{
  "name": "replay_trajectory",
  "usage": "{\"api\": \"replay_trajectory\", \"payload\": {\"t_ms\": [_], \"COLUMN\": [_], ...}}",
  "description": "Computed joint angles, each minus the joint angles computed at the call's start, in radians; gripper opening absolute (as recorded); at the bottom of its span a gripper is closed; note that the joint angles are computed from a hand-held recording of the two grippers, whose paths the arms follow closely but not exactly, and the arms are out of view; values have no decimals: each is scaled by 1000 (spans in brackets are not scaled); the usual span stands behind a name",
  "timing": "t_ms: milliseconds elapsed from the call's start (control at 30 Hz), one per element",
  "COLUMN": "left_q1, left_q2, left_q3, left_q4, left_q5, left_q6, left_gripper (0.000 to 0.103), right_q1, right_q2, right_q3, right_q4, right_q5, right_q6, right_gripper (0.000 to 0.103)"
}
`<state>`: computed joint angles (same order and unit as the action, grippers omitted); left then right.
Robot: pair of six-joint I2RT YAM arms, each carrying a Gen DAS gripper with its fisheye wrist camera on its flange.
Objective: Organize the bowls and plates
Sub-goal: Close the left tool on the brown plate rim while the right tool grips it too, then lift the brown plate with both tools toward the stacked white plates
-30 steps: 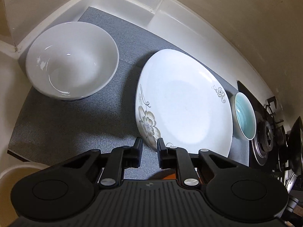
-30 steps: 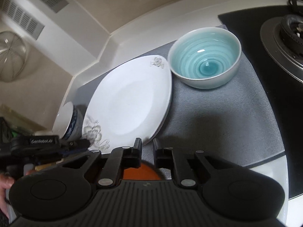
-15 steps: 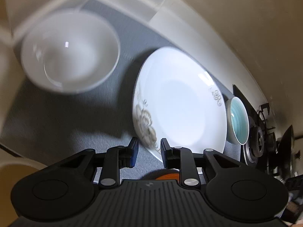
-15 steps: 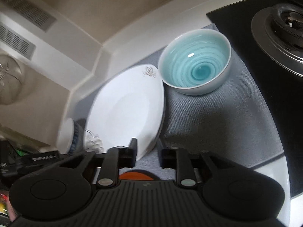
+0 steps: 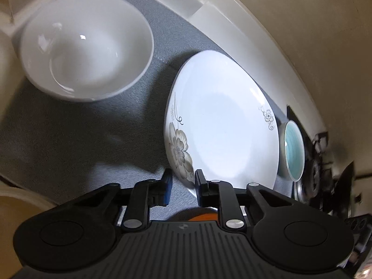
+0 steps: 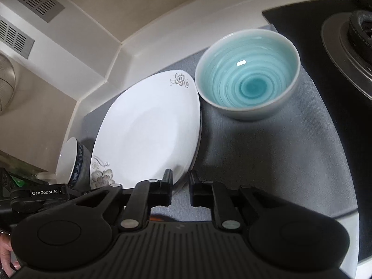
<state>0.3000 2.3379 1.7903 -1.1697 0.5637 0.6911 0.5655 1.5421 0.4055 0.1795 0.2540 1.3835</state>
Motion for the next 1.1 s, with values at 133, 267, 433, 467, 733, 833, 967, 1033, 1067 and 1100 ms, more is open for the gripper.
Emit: {"api": "replay_trajectory", "payload": {"t_ms": [133,267,433,467,733,833,967,1033,1067,1100], "left_q1": [18,6,-35,-39,-52,-63,-79,-85,-71,-62], "left_q2": [-147,-243,-417,-430,-381,-412,-452,-459,-475,-481], "left_q3": [-156,-339,-654,-674,-609,-664,-708,-697,-697,-681], "left_q4": [64,138,443,456,371,417,442,427,403,374], "left_q5": [-86,-236,-314,-315,-313,-303,-321,-332,-322,-310], "left_q6": [207,316,380,380,344,352,330,306,313,312], "left_gripper": [51,51,41,27,23,26,27,27,27,27], "right_q1": [135,249,318,317,336,338,380,392,398,405], "right_q2": [-59,-29,44,60,-29,5,71,41,14,-26], "right_q3": [42,58,106,125,132,103,197,203,202,201], "right_q4": [-190,-235,-274,-296,-430,-368,-460,-486,-502,-527], "right_q5": [21,-8,16,5,40,15,58,64,74,92], "right_q6": [14,81,92,74,55,102,53,58,72,89], "right_gripper": [57,60,28,8,9,11,10,9,9,8]}}
